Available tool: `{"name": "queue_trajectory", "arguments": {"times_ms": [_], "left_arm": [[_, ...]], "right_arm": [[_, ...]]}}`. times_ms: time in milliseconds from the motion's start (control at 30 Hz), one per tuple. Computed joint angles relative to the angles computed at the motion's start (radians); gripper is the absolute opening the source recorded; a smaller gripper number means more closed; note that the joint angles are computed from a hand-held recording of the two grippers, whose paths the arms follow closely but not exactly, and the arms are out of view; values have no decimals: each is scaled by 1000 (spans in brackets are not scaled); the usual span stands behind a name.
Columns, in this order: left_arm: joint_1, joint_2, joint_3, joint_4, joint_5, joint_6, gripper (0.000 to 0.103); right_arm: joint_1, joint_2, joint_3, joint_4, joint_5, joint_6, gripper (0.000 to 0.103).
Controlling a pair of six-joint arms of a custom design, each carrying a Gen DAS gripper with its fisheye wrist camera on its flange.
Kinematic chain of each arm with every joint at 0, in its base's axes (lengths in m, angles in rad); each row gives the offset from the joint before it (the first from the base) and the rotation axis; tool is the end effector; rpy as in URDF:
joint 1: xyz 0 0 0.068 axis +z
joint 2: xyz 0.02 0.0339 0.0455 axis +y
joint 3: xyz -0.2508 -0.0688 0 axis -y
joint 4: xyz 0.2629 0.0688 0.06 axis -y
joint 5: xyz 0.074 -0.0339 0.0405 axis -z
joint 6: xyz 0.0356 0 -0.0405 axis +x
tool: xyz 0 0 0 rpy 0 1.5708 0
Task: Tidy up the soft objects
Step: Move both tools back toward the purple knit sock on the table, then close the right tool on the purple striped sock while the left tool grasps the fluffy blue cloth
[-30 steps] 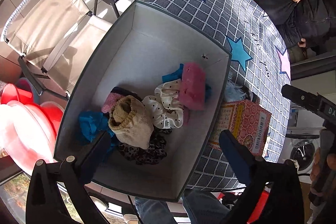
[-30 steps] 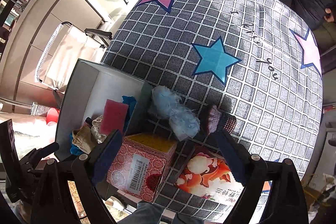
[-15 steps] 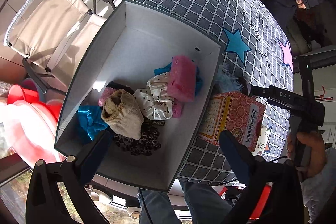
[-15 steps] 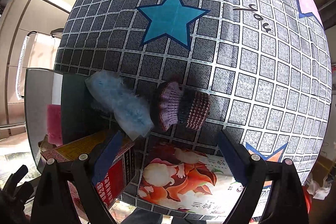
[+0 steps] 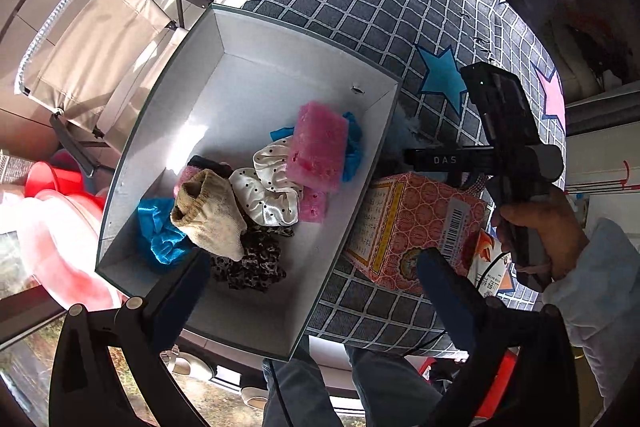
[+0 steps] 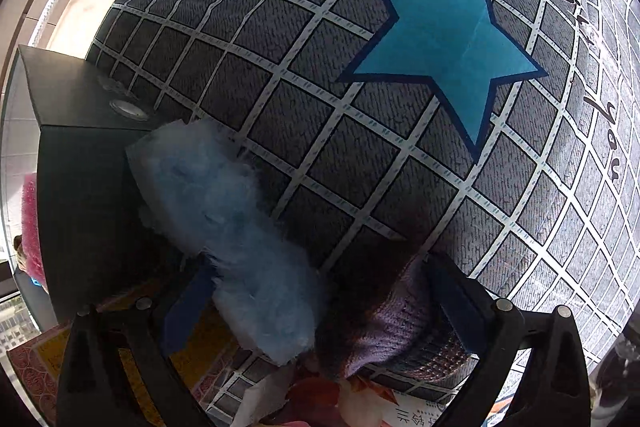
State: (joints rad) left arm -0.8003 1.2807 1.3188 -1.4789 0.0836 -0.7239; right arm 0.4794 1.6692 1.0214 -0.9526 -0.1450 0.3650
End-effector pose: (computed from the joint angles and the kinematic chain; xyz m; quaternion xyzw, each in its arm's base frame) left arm 0.1531 -0.1620 0.3152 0.0408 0.9962 -0.0750 0.0182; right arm 0.2525 0.1371 0.1431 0.0559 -0.9957 -0.0600 0.0431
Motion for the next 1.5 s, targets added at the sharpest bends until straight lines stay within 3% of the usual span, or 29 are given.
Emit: {"name": "queue_trajectory", "arguments": {"times_ms": [300, 467, 667, 800, 933, 1100, 1333, 1433, 1467, 1500], "left_arm": [[-82, 129, 109, 50, 7, 6, 103], [-124, 199, 174, 65, 17, 13, 103], [-166, 315, 286, 109, 78, -26, 103], [-203, 452, 424, 132, 119, -84, 103], [-225, 574, 519, 148, 141, -149, 103], [-216, 640, 539, 170, 154, -253, 103], [-206, 692, 590, 139, 110, -305, 103], [-212, 704, 605, 114, 81, -311, 103], [-216, 709, 612, 103, 69, -310, 103], [-220, 712, 616, 94, 60, -310, 103]], "right_arm": [[-153, -238, -250, -42, 104, -74, 103], [-479, -420, -401, -99, 147, -212, 103], [-1006, -590, -450, -176, 14, -517, 103], [-1169, -595, -419, -193, -36, -629, 103], [-1164, -527, -350, -181, -132, -595, 103], [-950, -474, -361, -59, -243, -292, 103], [-719, -336, -335, 117, -210, -168, 103], [-627, -257, -304, 160, -158, -197, 103], [-604, -276, -308, 160, -122, -229, 95], [-576, -287, -307, 171, -92, -252, 77]]}}
